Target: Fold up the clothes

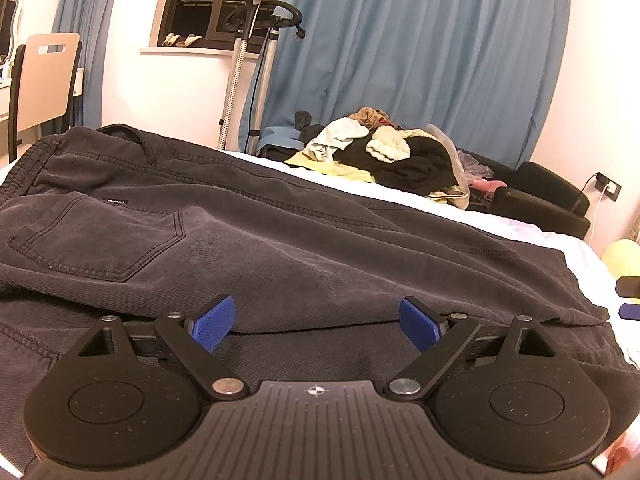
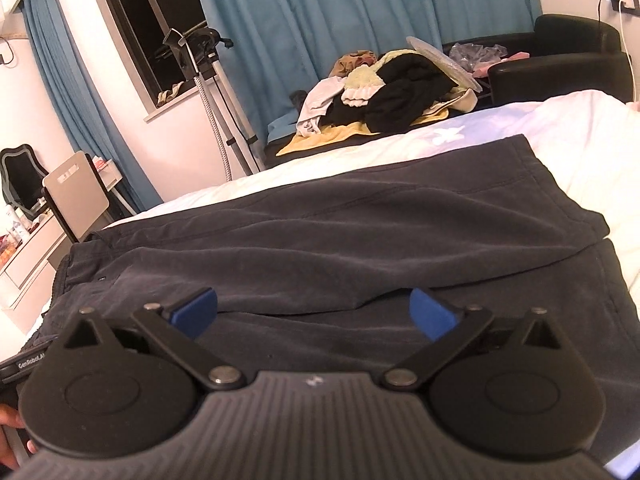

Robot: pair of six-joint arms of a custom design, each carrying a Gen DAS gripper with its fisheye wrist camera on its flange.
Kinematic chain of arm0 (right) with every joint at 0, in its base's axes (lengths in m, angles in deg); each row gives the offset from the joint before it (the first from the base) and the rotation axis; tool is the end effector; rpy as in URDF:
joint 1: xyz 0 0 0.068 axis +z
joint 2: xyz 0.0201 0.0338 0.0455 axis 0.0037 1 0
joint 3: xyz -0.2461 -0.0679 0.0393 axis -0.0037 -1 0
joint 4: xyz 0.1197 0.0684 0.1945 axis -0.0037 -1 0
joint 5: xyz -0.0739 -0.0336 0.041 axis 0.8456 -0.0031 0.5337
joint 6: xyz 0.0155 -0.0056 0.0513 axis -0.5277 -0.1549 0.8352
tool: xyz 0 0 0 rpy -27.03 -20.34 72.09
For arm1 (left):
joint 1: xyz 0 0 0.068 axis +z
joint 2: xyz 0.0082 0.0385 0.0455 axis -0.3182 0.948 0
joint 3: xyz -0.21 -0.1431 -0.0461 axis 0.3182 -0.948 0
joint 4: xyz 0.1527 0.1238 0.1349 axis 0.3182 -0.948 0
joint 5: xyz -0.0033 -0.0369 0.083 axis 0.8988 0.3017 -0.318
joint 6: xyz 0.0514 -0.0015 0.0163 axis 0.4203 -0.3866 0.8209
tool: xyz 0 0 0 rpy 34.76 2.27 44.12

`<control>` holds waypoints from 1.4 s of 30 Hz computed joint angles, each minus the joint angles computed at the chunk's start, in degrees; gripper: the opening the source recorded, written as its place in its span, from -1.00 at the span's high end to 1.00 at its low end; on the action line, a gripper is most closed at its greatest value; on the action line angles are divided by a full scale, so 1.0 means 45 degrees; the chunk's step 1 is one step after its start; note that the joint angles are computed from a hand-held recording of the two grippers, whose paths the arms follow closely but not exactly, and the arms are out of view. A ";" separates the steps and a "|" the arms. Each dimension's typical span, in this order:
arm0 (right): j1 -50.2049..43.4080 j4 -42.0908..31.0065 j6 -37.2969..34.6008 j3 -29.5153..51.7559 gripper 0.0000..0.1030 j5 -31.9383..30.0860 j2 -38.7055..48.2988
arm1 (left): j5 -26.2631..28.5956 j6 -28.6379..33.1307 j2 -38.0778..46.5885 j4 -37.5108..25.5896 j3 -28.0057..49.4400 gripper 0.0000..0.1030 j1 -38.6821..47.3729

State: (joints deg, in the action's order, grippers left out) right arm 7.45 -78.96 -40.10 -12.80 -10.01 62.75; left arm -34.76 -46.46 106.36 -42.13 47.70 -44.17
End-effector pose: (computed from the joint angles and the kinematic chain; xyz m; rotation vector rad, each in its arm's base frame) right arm 0.2511 0.0326 0.2244 0.3158 2.1301 0.3440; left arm 0.3178 -0.1492 0.2204 0.1145 2.0981 -0.3614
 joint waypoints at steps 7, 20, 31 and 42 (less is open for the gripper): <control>-0.0173 0.0189 0.0090 -0.0039 -1.00 -0.0023 0.0095 | 0.0124 -0.0293 -0.0068 -0.0056 -0.0031 -0.78 0.0139; -0.5013 0.1521 0.1701 -0.1981 -1.00 -0.3165 -0.3320 | 0.5839 -0.3611 -0.3041 -0.1952 -0.0355 -0.78 0.6799; -1.5846 -0.5205 -0.2943 -0.1582 -1.00 -1.1385 -0.2956 | 0.8359 -0.3337 0.0784 -0.3813 0.1492 -0.50 1.2622; -1.4780 -0.4606 -0.2534 -0.3229 -0.84 -1.0117 -0.1613 | 0.8191 -0.4846 0.4158 -0.4667 0.4453 -0.19 1.0946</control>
